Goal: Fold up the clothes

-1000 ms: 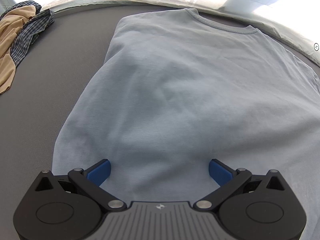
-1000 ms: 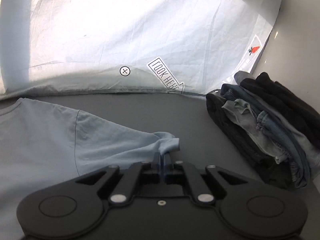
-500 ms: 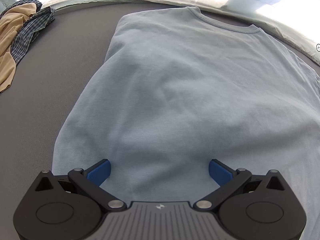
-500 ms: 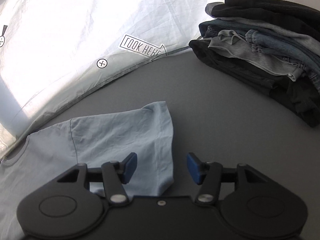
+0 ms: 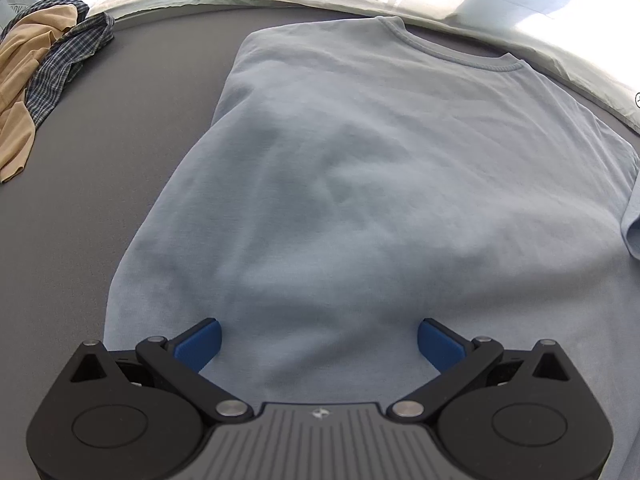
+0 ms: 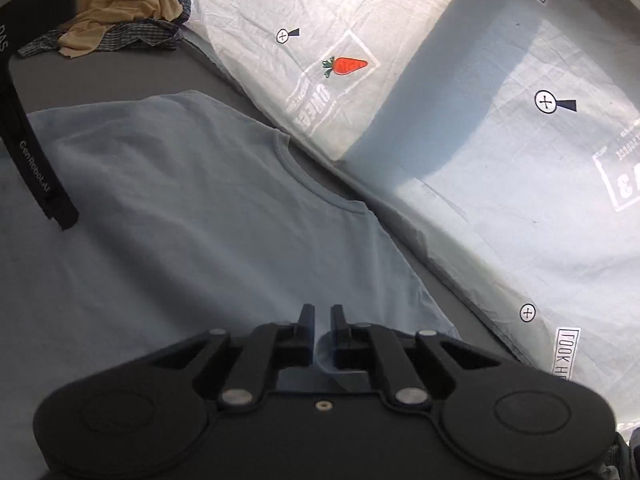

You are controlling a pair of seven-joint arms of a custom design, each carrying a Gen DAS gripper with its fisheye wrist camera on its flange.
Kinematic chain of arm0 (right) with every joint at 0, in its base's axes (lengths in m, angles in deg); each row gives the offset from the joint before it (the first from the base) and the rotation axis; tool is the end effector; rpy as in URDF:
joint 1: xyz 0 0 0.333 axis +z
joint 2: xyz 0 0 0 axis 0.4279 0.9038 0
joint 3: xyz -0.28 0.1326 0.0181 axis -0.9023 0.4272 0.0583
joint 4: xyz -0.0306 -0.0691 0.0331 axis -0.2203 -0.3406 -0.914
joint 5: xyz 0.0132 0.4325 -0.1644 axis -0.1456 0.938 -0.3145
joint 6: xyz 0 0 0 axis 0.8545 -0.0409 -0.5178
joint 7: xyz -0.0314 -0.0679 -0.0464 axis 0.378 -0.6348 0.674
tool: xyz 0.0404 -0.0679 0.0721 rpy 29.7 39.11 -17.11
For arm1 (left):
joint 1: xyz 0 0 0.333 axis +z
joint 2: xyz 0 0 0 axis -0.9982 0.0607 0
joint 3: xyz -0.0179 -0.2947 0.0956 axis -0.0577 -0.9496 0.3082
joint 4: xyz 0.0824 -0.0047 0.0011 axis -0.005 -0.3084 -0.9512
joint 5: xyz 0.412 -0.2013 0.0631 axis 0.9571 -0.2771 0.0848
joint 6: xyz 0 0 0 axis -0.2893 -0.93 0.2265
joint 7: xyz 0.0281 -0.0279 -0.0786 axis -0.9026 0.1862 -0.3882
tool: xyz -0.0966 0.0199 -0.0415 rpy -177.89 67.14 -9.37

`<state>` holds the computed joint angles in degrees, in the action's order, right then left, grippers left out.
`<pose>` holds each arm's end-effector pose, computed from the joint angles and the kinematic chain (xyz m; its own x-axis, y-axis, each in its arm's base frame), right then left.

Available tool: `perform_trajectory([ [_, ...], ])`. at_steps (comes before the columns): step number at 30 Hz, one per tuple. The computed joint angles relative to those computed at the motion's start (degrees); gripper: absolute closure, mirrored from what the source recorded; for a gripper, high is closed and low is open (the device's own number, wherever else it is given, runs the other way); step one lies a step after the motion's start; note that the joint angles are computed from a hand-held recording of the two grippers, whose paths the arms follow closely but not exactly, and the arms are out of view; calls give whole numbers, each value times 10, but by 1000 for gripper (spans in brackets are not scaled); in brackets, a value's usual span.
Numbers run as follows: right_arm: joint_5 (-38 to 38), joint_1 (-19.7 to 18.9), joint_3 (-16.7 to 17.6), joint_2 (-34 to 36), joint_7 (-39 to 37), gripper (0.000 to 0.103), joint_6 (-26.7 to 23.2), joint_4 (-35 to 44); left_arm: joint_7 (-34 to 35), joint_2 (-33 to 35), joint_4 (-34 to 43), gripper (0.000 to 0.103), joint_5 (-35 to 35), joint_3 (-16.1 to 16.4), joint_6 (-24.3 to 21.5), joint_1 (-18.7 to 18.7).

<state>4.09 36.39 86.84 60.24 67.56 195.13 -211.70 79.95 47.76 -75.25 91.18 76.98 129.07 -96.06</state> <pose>0.3774 0.2821 0.3666 0.4302 -0.7607 0.4861 -0.4483 -0.6474 -0.6163 0.4465 -0.1735 0.3640 -0.0066 -1.0000 -0.0066 -0.9319 0.0085 -0.3625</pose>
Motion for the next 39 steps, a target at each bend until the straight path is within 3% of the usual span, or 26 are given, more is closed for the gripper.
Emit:
perform_trajectory([
  [1,14,13,2,6,-14,81,-7,0,1,-2,-2,0,0,0,1,0],
  [4,90,43,-11,-23,-2,76,-8,-23,-1,-5,-5,0,1,-1,4,-1],
  [5,121,46,-16,-46,16,70,-5,-37,-1,-5,-5,0,1,0,4,-1],
  [6,139,34,-7,-70,47,55,-9,-50,-1,-5,-5,0,1,0,4,-1],
  [7,158,23,0,-94,76,48,-14,-63,0,-5,-5,0,1,0,4,-1],
  [9,190,0,22,-122,112,51,-49,-72,-7,1,5,0,0,-2,-10,1],
  [12,191,-39,61,-96,143,52,-146,-43,-36,16,32,1,-1,-8,-45,5],
  [15,165,-56,71,-54,206,46,-199,-9,-21,6,31,6,7,-10,14,-10],
  [19,119,-51,60,1,240,25,-200,25,91,44,72,5,-11,8,99,-55],
  [23,107,-26,73,78,210,27,-321,76,126,133,157,4,5,-17,123,-56],
  [26,147,3,65,80,231,27,-398,81,92,199,216,4,105,-46,124,-44],
  [27,154,12,60,78,236,27,-412,79,107,214,227,4,109,-45,128,-52],
  [29,159,31,53,74,236,26,-437,72,196,235,240,4,48,-41,141,-72],
  [32,146,54,37,71,242,26,-448,62,276,255,247,4,-12,-42,159,-88],
  [36,109,77,14,84,239,27,-453,66,227,277,261,4,47,-33,145,-98],
  [39,46,90,-4,100,222,27,-437,72,240,290,275,4,8,-35,130,-93],
])
